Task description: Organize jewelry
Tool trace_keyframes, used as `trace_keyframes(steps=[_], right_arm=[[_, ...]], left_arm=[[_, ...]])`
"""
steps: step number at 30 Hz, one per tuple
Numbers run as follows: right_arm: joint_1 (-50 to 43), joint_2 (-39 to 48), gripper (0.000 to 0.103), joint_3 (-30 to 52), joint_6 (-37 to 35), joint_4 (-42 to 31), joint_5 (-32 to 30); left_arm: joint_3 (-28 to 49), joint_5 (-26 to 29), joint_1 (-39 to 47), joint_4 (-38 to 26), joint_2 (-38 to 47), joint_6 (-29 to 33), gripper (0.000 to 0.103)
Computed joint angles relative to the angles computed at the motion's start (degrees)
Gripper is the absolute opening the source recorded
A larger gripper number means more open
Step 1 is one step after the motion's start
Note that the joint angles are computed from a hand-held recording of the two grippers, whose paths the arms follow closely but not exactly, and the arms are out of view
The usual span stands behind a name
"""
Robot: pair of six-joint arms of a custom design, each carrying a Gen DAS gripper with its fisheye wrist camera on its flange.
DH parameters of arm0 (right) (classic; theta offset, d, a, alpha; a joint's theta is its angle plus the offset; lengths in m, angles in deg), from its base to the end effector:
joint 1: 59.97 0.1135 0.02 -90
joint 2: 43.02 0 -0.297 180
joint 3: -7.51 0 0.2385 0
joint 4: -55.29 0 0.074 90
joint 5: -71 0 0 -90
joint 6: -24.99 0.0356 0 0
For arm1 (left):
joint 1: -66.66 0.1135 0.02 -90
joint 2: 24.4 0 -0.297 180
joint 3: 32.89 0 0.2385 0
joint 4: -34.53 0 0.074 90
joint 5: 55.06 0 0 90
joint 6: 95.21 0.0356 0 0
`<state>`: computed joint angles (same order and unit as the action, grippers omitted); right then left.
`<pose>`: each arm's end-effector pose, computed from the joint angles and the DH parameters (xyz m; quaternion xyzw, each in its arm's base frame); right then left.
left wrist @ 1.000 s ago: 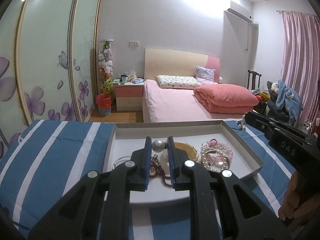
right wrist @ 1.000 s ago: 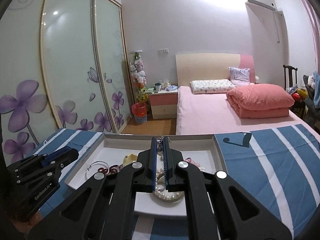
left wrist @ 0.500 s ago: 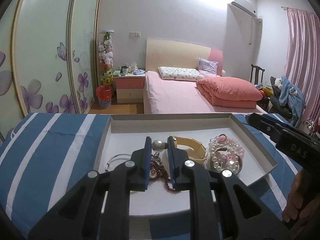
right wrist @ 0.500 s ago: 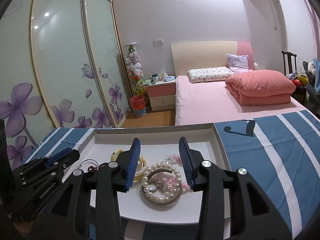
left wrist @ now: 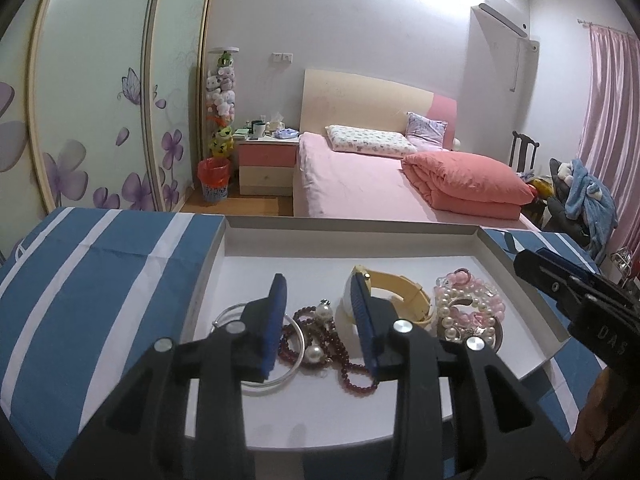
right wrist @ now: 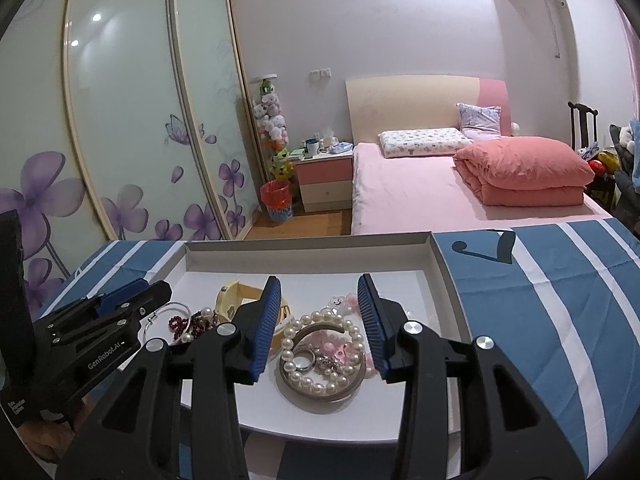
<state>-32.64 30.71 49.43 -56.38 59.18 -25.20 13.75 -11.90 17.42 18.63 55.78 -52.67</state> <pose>0.2080 0.1118 0.2217 -0.1665 0.8397 0.2030 0.4754 0.1712 -0.1588 0.1997 -0.1244 0.8628 0.0101 0.4900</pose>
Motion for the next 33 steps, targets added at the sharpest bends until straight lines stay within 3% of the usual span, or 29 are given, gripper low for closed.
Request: trace_keyframes(steps=[10,17,21,24,33], right_arm=[[0.9,0.1,0.042,-0.1,0.1,-0.2,1.2],[1.9,-4.2,0.042,-1.4,-0.5,-3.3,1.9],[2.7,-8.1,0.051,-3.0,-0.3,-5.9,2.7],[3.4,-11.9,0.057,-4.2,0.2,-8.5,3.5],[6.3,-23.9,0.082,-7.3,3.0,-17.2,6.4]], left_arm=[[-0.1,-0.8,-0.9,-1.5,-1.5,-0.9,0.034],[-0.6,-6.3,-7.2,-13.0,-7.3,-8.8,0.050],[0.0,-10.2,-13.4,-24.3,-9.4,-19.1,0.059],[1.4,-13.0,-19.5,-35.2,-9.3,-30.7,0.066],[5.7,-15.3,-34.6,-60.5,-3.6,-61.3,0.088]])
